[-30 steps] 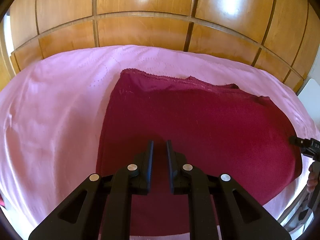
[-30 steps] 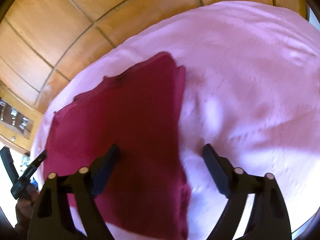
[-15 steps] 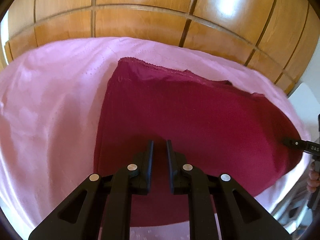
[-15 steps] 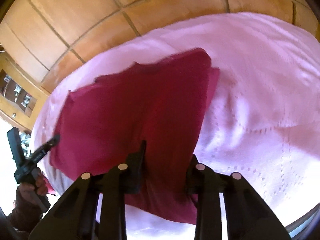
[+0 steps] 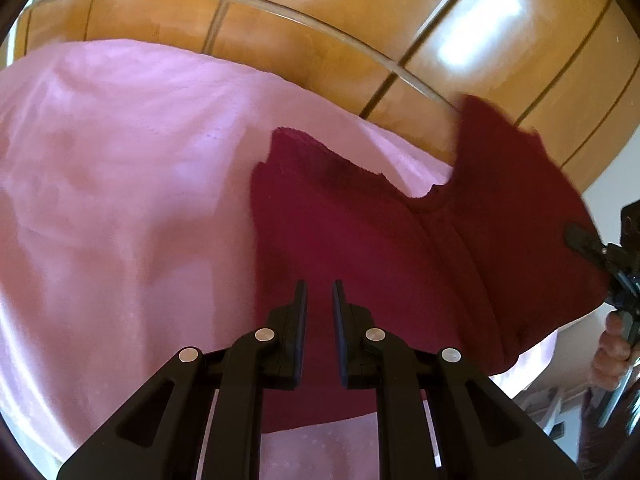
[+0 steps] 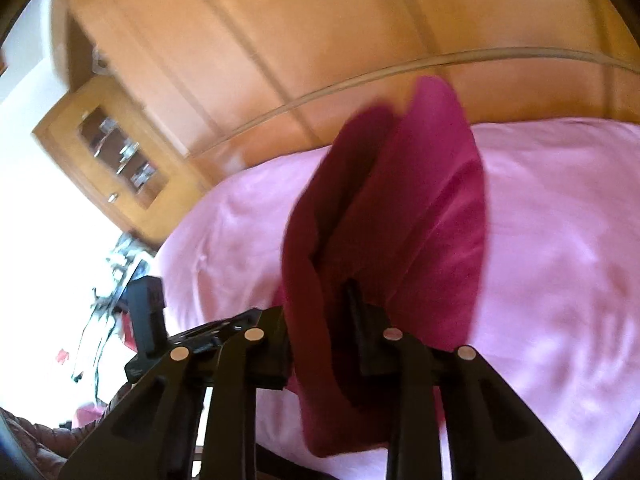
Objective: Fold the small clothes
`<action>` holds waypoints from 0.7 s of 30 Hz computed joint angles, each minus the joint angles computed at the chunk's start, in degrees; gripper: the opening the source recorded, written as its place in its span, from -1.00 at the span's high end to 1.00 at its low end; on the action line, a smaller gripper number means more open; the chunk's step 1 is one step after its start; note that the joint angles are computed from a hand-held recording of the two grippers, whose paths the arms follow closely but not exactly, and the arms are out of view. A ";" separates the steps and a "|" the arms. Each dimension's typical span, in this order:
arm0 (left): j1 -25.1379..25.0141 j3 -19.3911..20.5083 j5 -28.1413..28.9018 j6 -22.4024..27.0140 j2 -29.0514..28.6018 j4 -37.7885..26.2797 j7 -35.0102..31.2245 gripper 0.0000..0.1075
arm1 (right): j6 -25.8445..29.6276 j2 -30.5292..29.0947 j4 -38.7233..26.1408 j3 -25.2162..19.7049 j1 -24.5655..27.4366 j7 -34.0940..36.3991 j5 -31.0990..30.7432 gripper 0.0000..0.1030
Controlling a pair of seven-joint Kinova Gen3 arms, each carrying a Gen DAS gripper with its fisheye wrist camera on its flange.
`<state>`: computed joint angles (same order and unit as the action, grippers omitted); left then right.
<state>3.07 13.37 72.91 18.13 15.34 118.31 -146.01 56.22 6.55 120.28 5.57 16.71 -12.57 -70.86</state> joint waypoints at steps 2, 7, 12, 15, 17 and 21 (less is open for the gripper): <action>-1.63 -0.40 2.24 1.58 -0.30 0.67 -1.82 0.79 | -2.33 1.29 -0.89 -2.43 -3.25 -0.96 0.40 0.77; -3.41 -4.21 8.17 6.81 -0.88 2.67 -5.27 0.79 | -12.35 5.68 -2.24 -6.71 -14.35 -4.53 5.05 0.88; -3.72 -7.09 9.10 10.51 -0.73 3.49 -5.87 0.79 | -8.57 8.24 -1.23 -10.41 -9.68 2.14 3.18 0.77; -3.86 -8.19 10.54 14.61 0.35 2.60 -7.47 0.71 | -1.84 8.07 0.70 -10.03 -4.78 8.79 0.48 -0.31; -4.77 -8.30 13.71 17.94 1.19 2.59 -10.58 0.26 | 2.55 7.46 2.20 -7.57 -3.24 12.44 -0.28 -0.29; -5.22 -8.53 13.93 25.15 4.63 -0.07 -9.60 -0.01 | 6.34 5.90 5.11 -2.90 0.95 15.50 -0.30 -0.44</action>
